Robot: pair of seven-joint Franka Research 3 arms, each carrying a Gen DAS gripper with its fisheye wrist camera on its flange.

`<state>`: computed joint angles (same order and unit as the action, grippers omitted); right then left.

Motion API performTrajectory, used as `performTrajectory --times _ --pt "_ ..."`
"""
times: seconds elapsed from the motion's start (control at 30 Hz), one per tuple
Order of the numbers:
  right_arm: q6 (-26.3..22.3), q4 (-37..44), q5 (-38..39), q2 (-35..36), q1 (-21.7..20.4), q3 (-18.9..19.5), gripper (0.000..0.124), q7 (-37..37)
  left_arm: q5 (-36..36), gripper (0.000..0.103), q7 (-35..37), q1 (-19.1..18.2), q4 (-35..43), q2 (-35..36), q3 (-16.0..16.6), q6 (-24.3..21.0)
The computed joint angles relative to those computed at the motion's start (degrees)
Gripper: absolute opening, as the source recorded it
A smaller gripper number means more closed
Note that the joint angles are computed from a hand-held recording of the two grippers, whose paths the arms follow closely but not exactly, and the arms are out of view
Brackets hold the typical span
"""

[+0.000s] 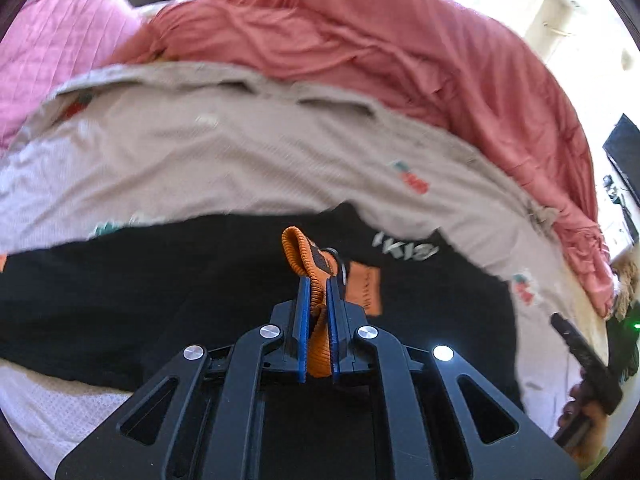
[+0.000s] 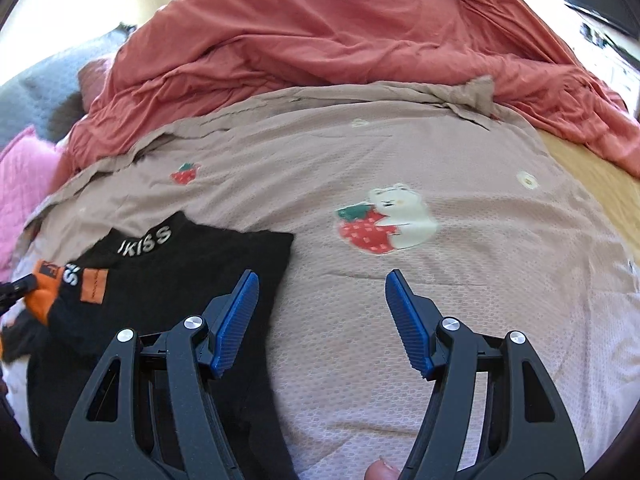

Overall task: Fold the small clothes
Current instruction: 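Grasp the folded orange cuff with the left tool and lay it flat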

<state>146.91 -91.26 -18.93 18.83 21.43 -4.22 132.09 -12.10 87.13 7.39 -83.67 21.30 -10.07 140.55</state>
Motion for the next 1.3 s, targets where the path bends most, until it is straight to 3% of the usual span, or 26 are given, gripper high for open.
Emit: performTrajectory --times 0.17,0.37,0.47,0.53,0.6,0.7,0.8,0.97,1.07,1.1,1.3 --pt "-0.02 2.73 0.12 2.21 0.98 1.65 0.059 -6.36 0.97 0.007 0.50 0.36 -1.26 0.45 0.48 0.20" --pt "1.05 5.31 9.50 4.91 0.34 4.96 0.059 -17.46 1.89 0.007 1.73 0.95 -1.29 0.74 0.75 -0.55" --pt "-3.66 8.12 12.45 6.93 0.84 4.73 0.059 -20.16 4.61 0.008 1.44 0.17 -0.74 1.47 1.49 -1.51" --pt "-11.69 12.24 11.68 9.39 2.02 3.39 0.059 -20.07 6.17 0.009 1.22 -0.12 -0.45 1.95 1.88 -2.10" --pt "-15.43 13.41 12.92 10.32 1.62 3.19 0.059 -19.78 7.78 0.009 0.37 -0.36 -0.36 2.21 2.44 -2.46" --pt "-13.72 11.58 18.10 9.49 -0.36 4.02 0.060 -18.41 10.26 0.009 -1.52 -0.31 -1.99 1.08 3.38 -1.23" --pt "-12.85 11.05 14.57 8.54 1.25 2.45 0.060 -16.90 9.36 0.009 -1.57 0.49 -4.12 -1.10 2.89 1.11" --pt "-5.71 8.04 13.70 5.93 1.28 3.44 0.060 -18.55 7.20 0.009 4.54 0.32 -5.09 -3.13 0.65 3.03" --pt "-4.68 8.34 16.09 6.15 0.58 5.26 0.060 -23.38 5.88 0.019 7.24 -0.59 -4.00 -2.48 -0.13 1.40" --pt "-5.16 8.91 16.93 6.57 0.56 5.74 0.060 -24.74 6.50 0.029 7.09 -1.25 -3.21 -1.83 0.11 0.27" --pt "-10.04 11.85 17.23 8.60 2.53 5.29 0.060 -27.41 10.95 0.039 4.38 -3.76 -1.10 0.73 1.73 -6.44"
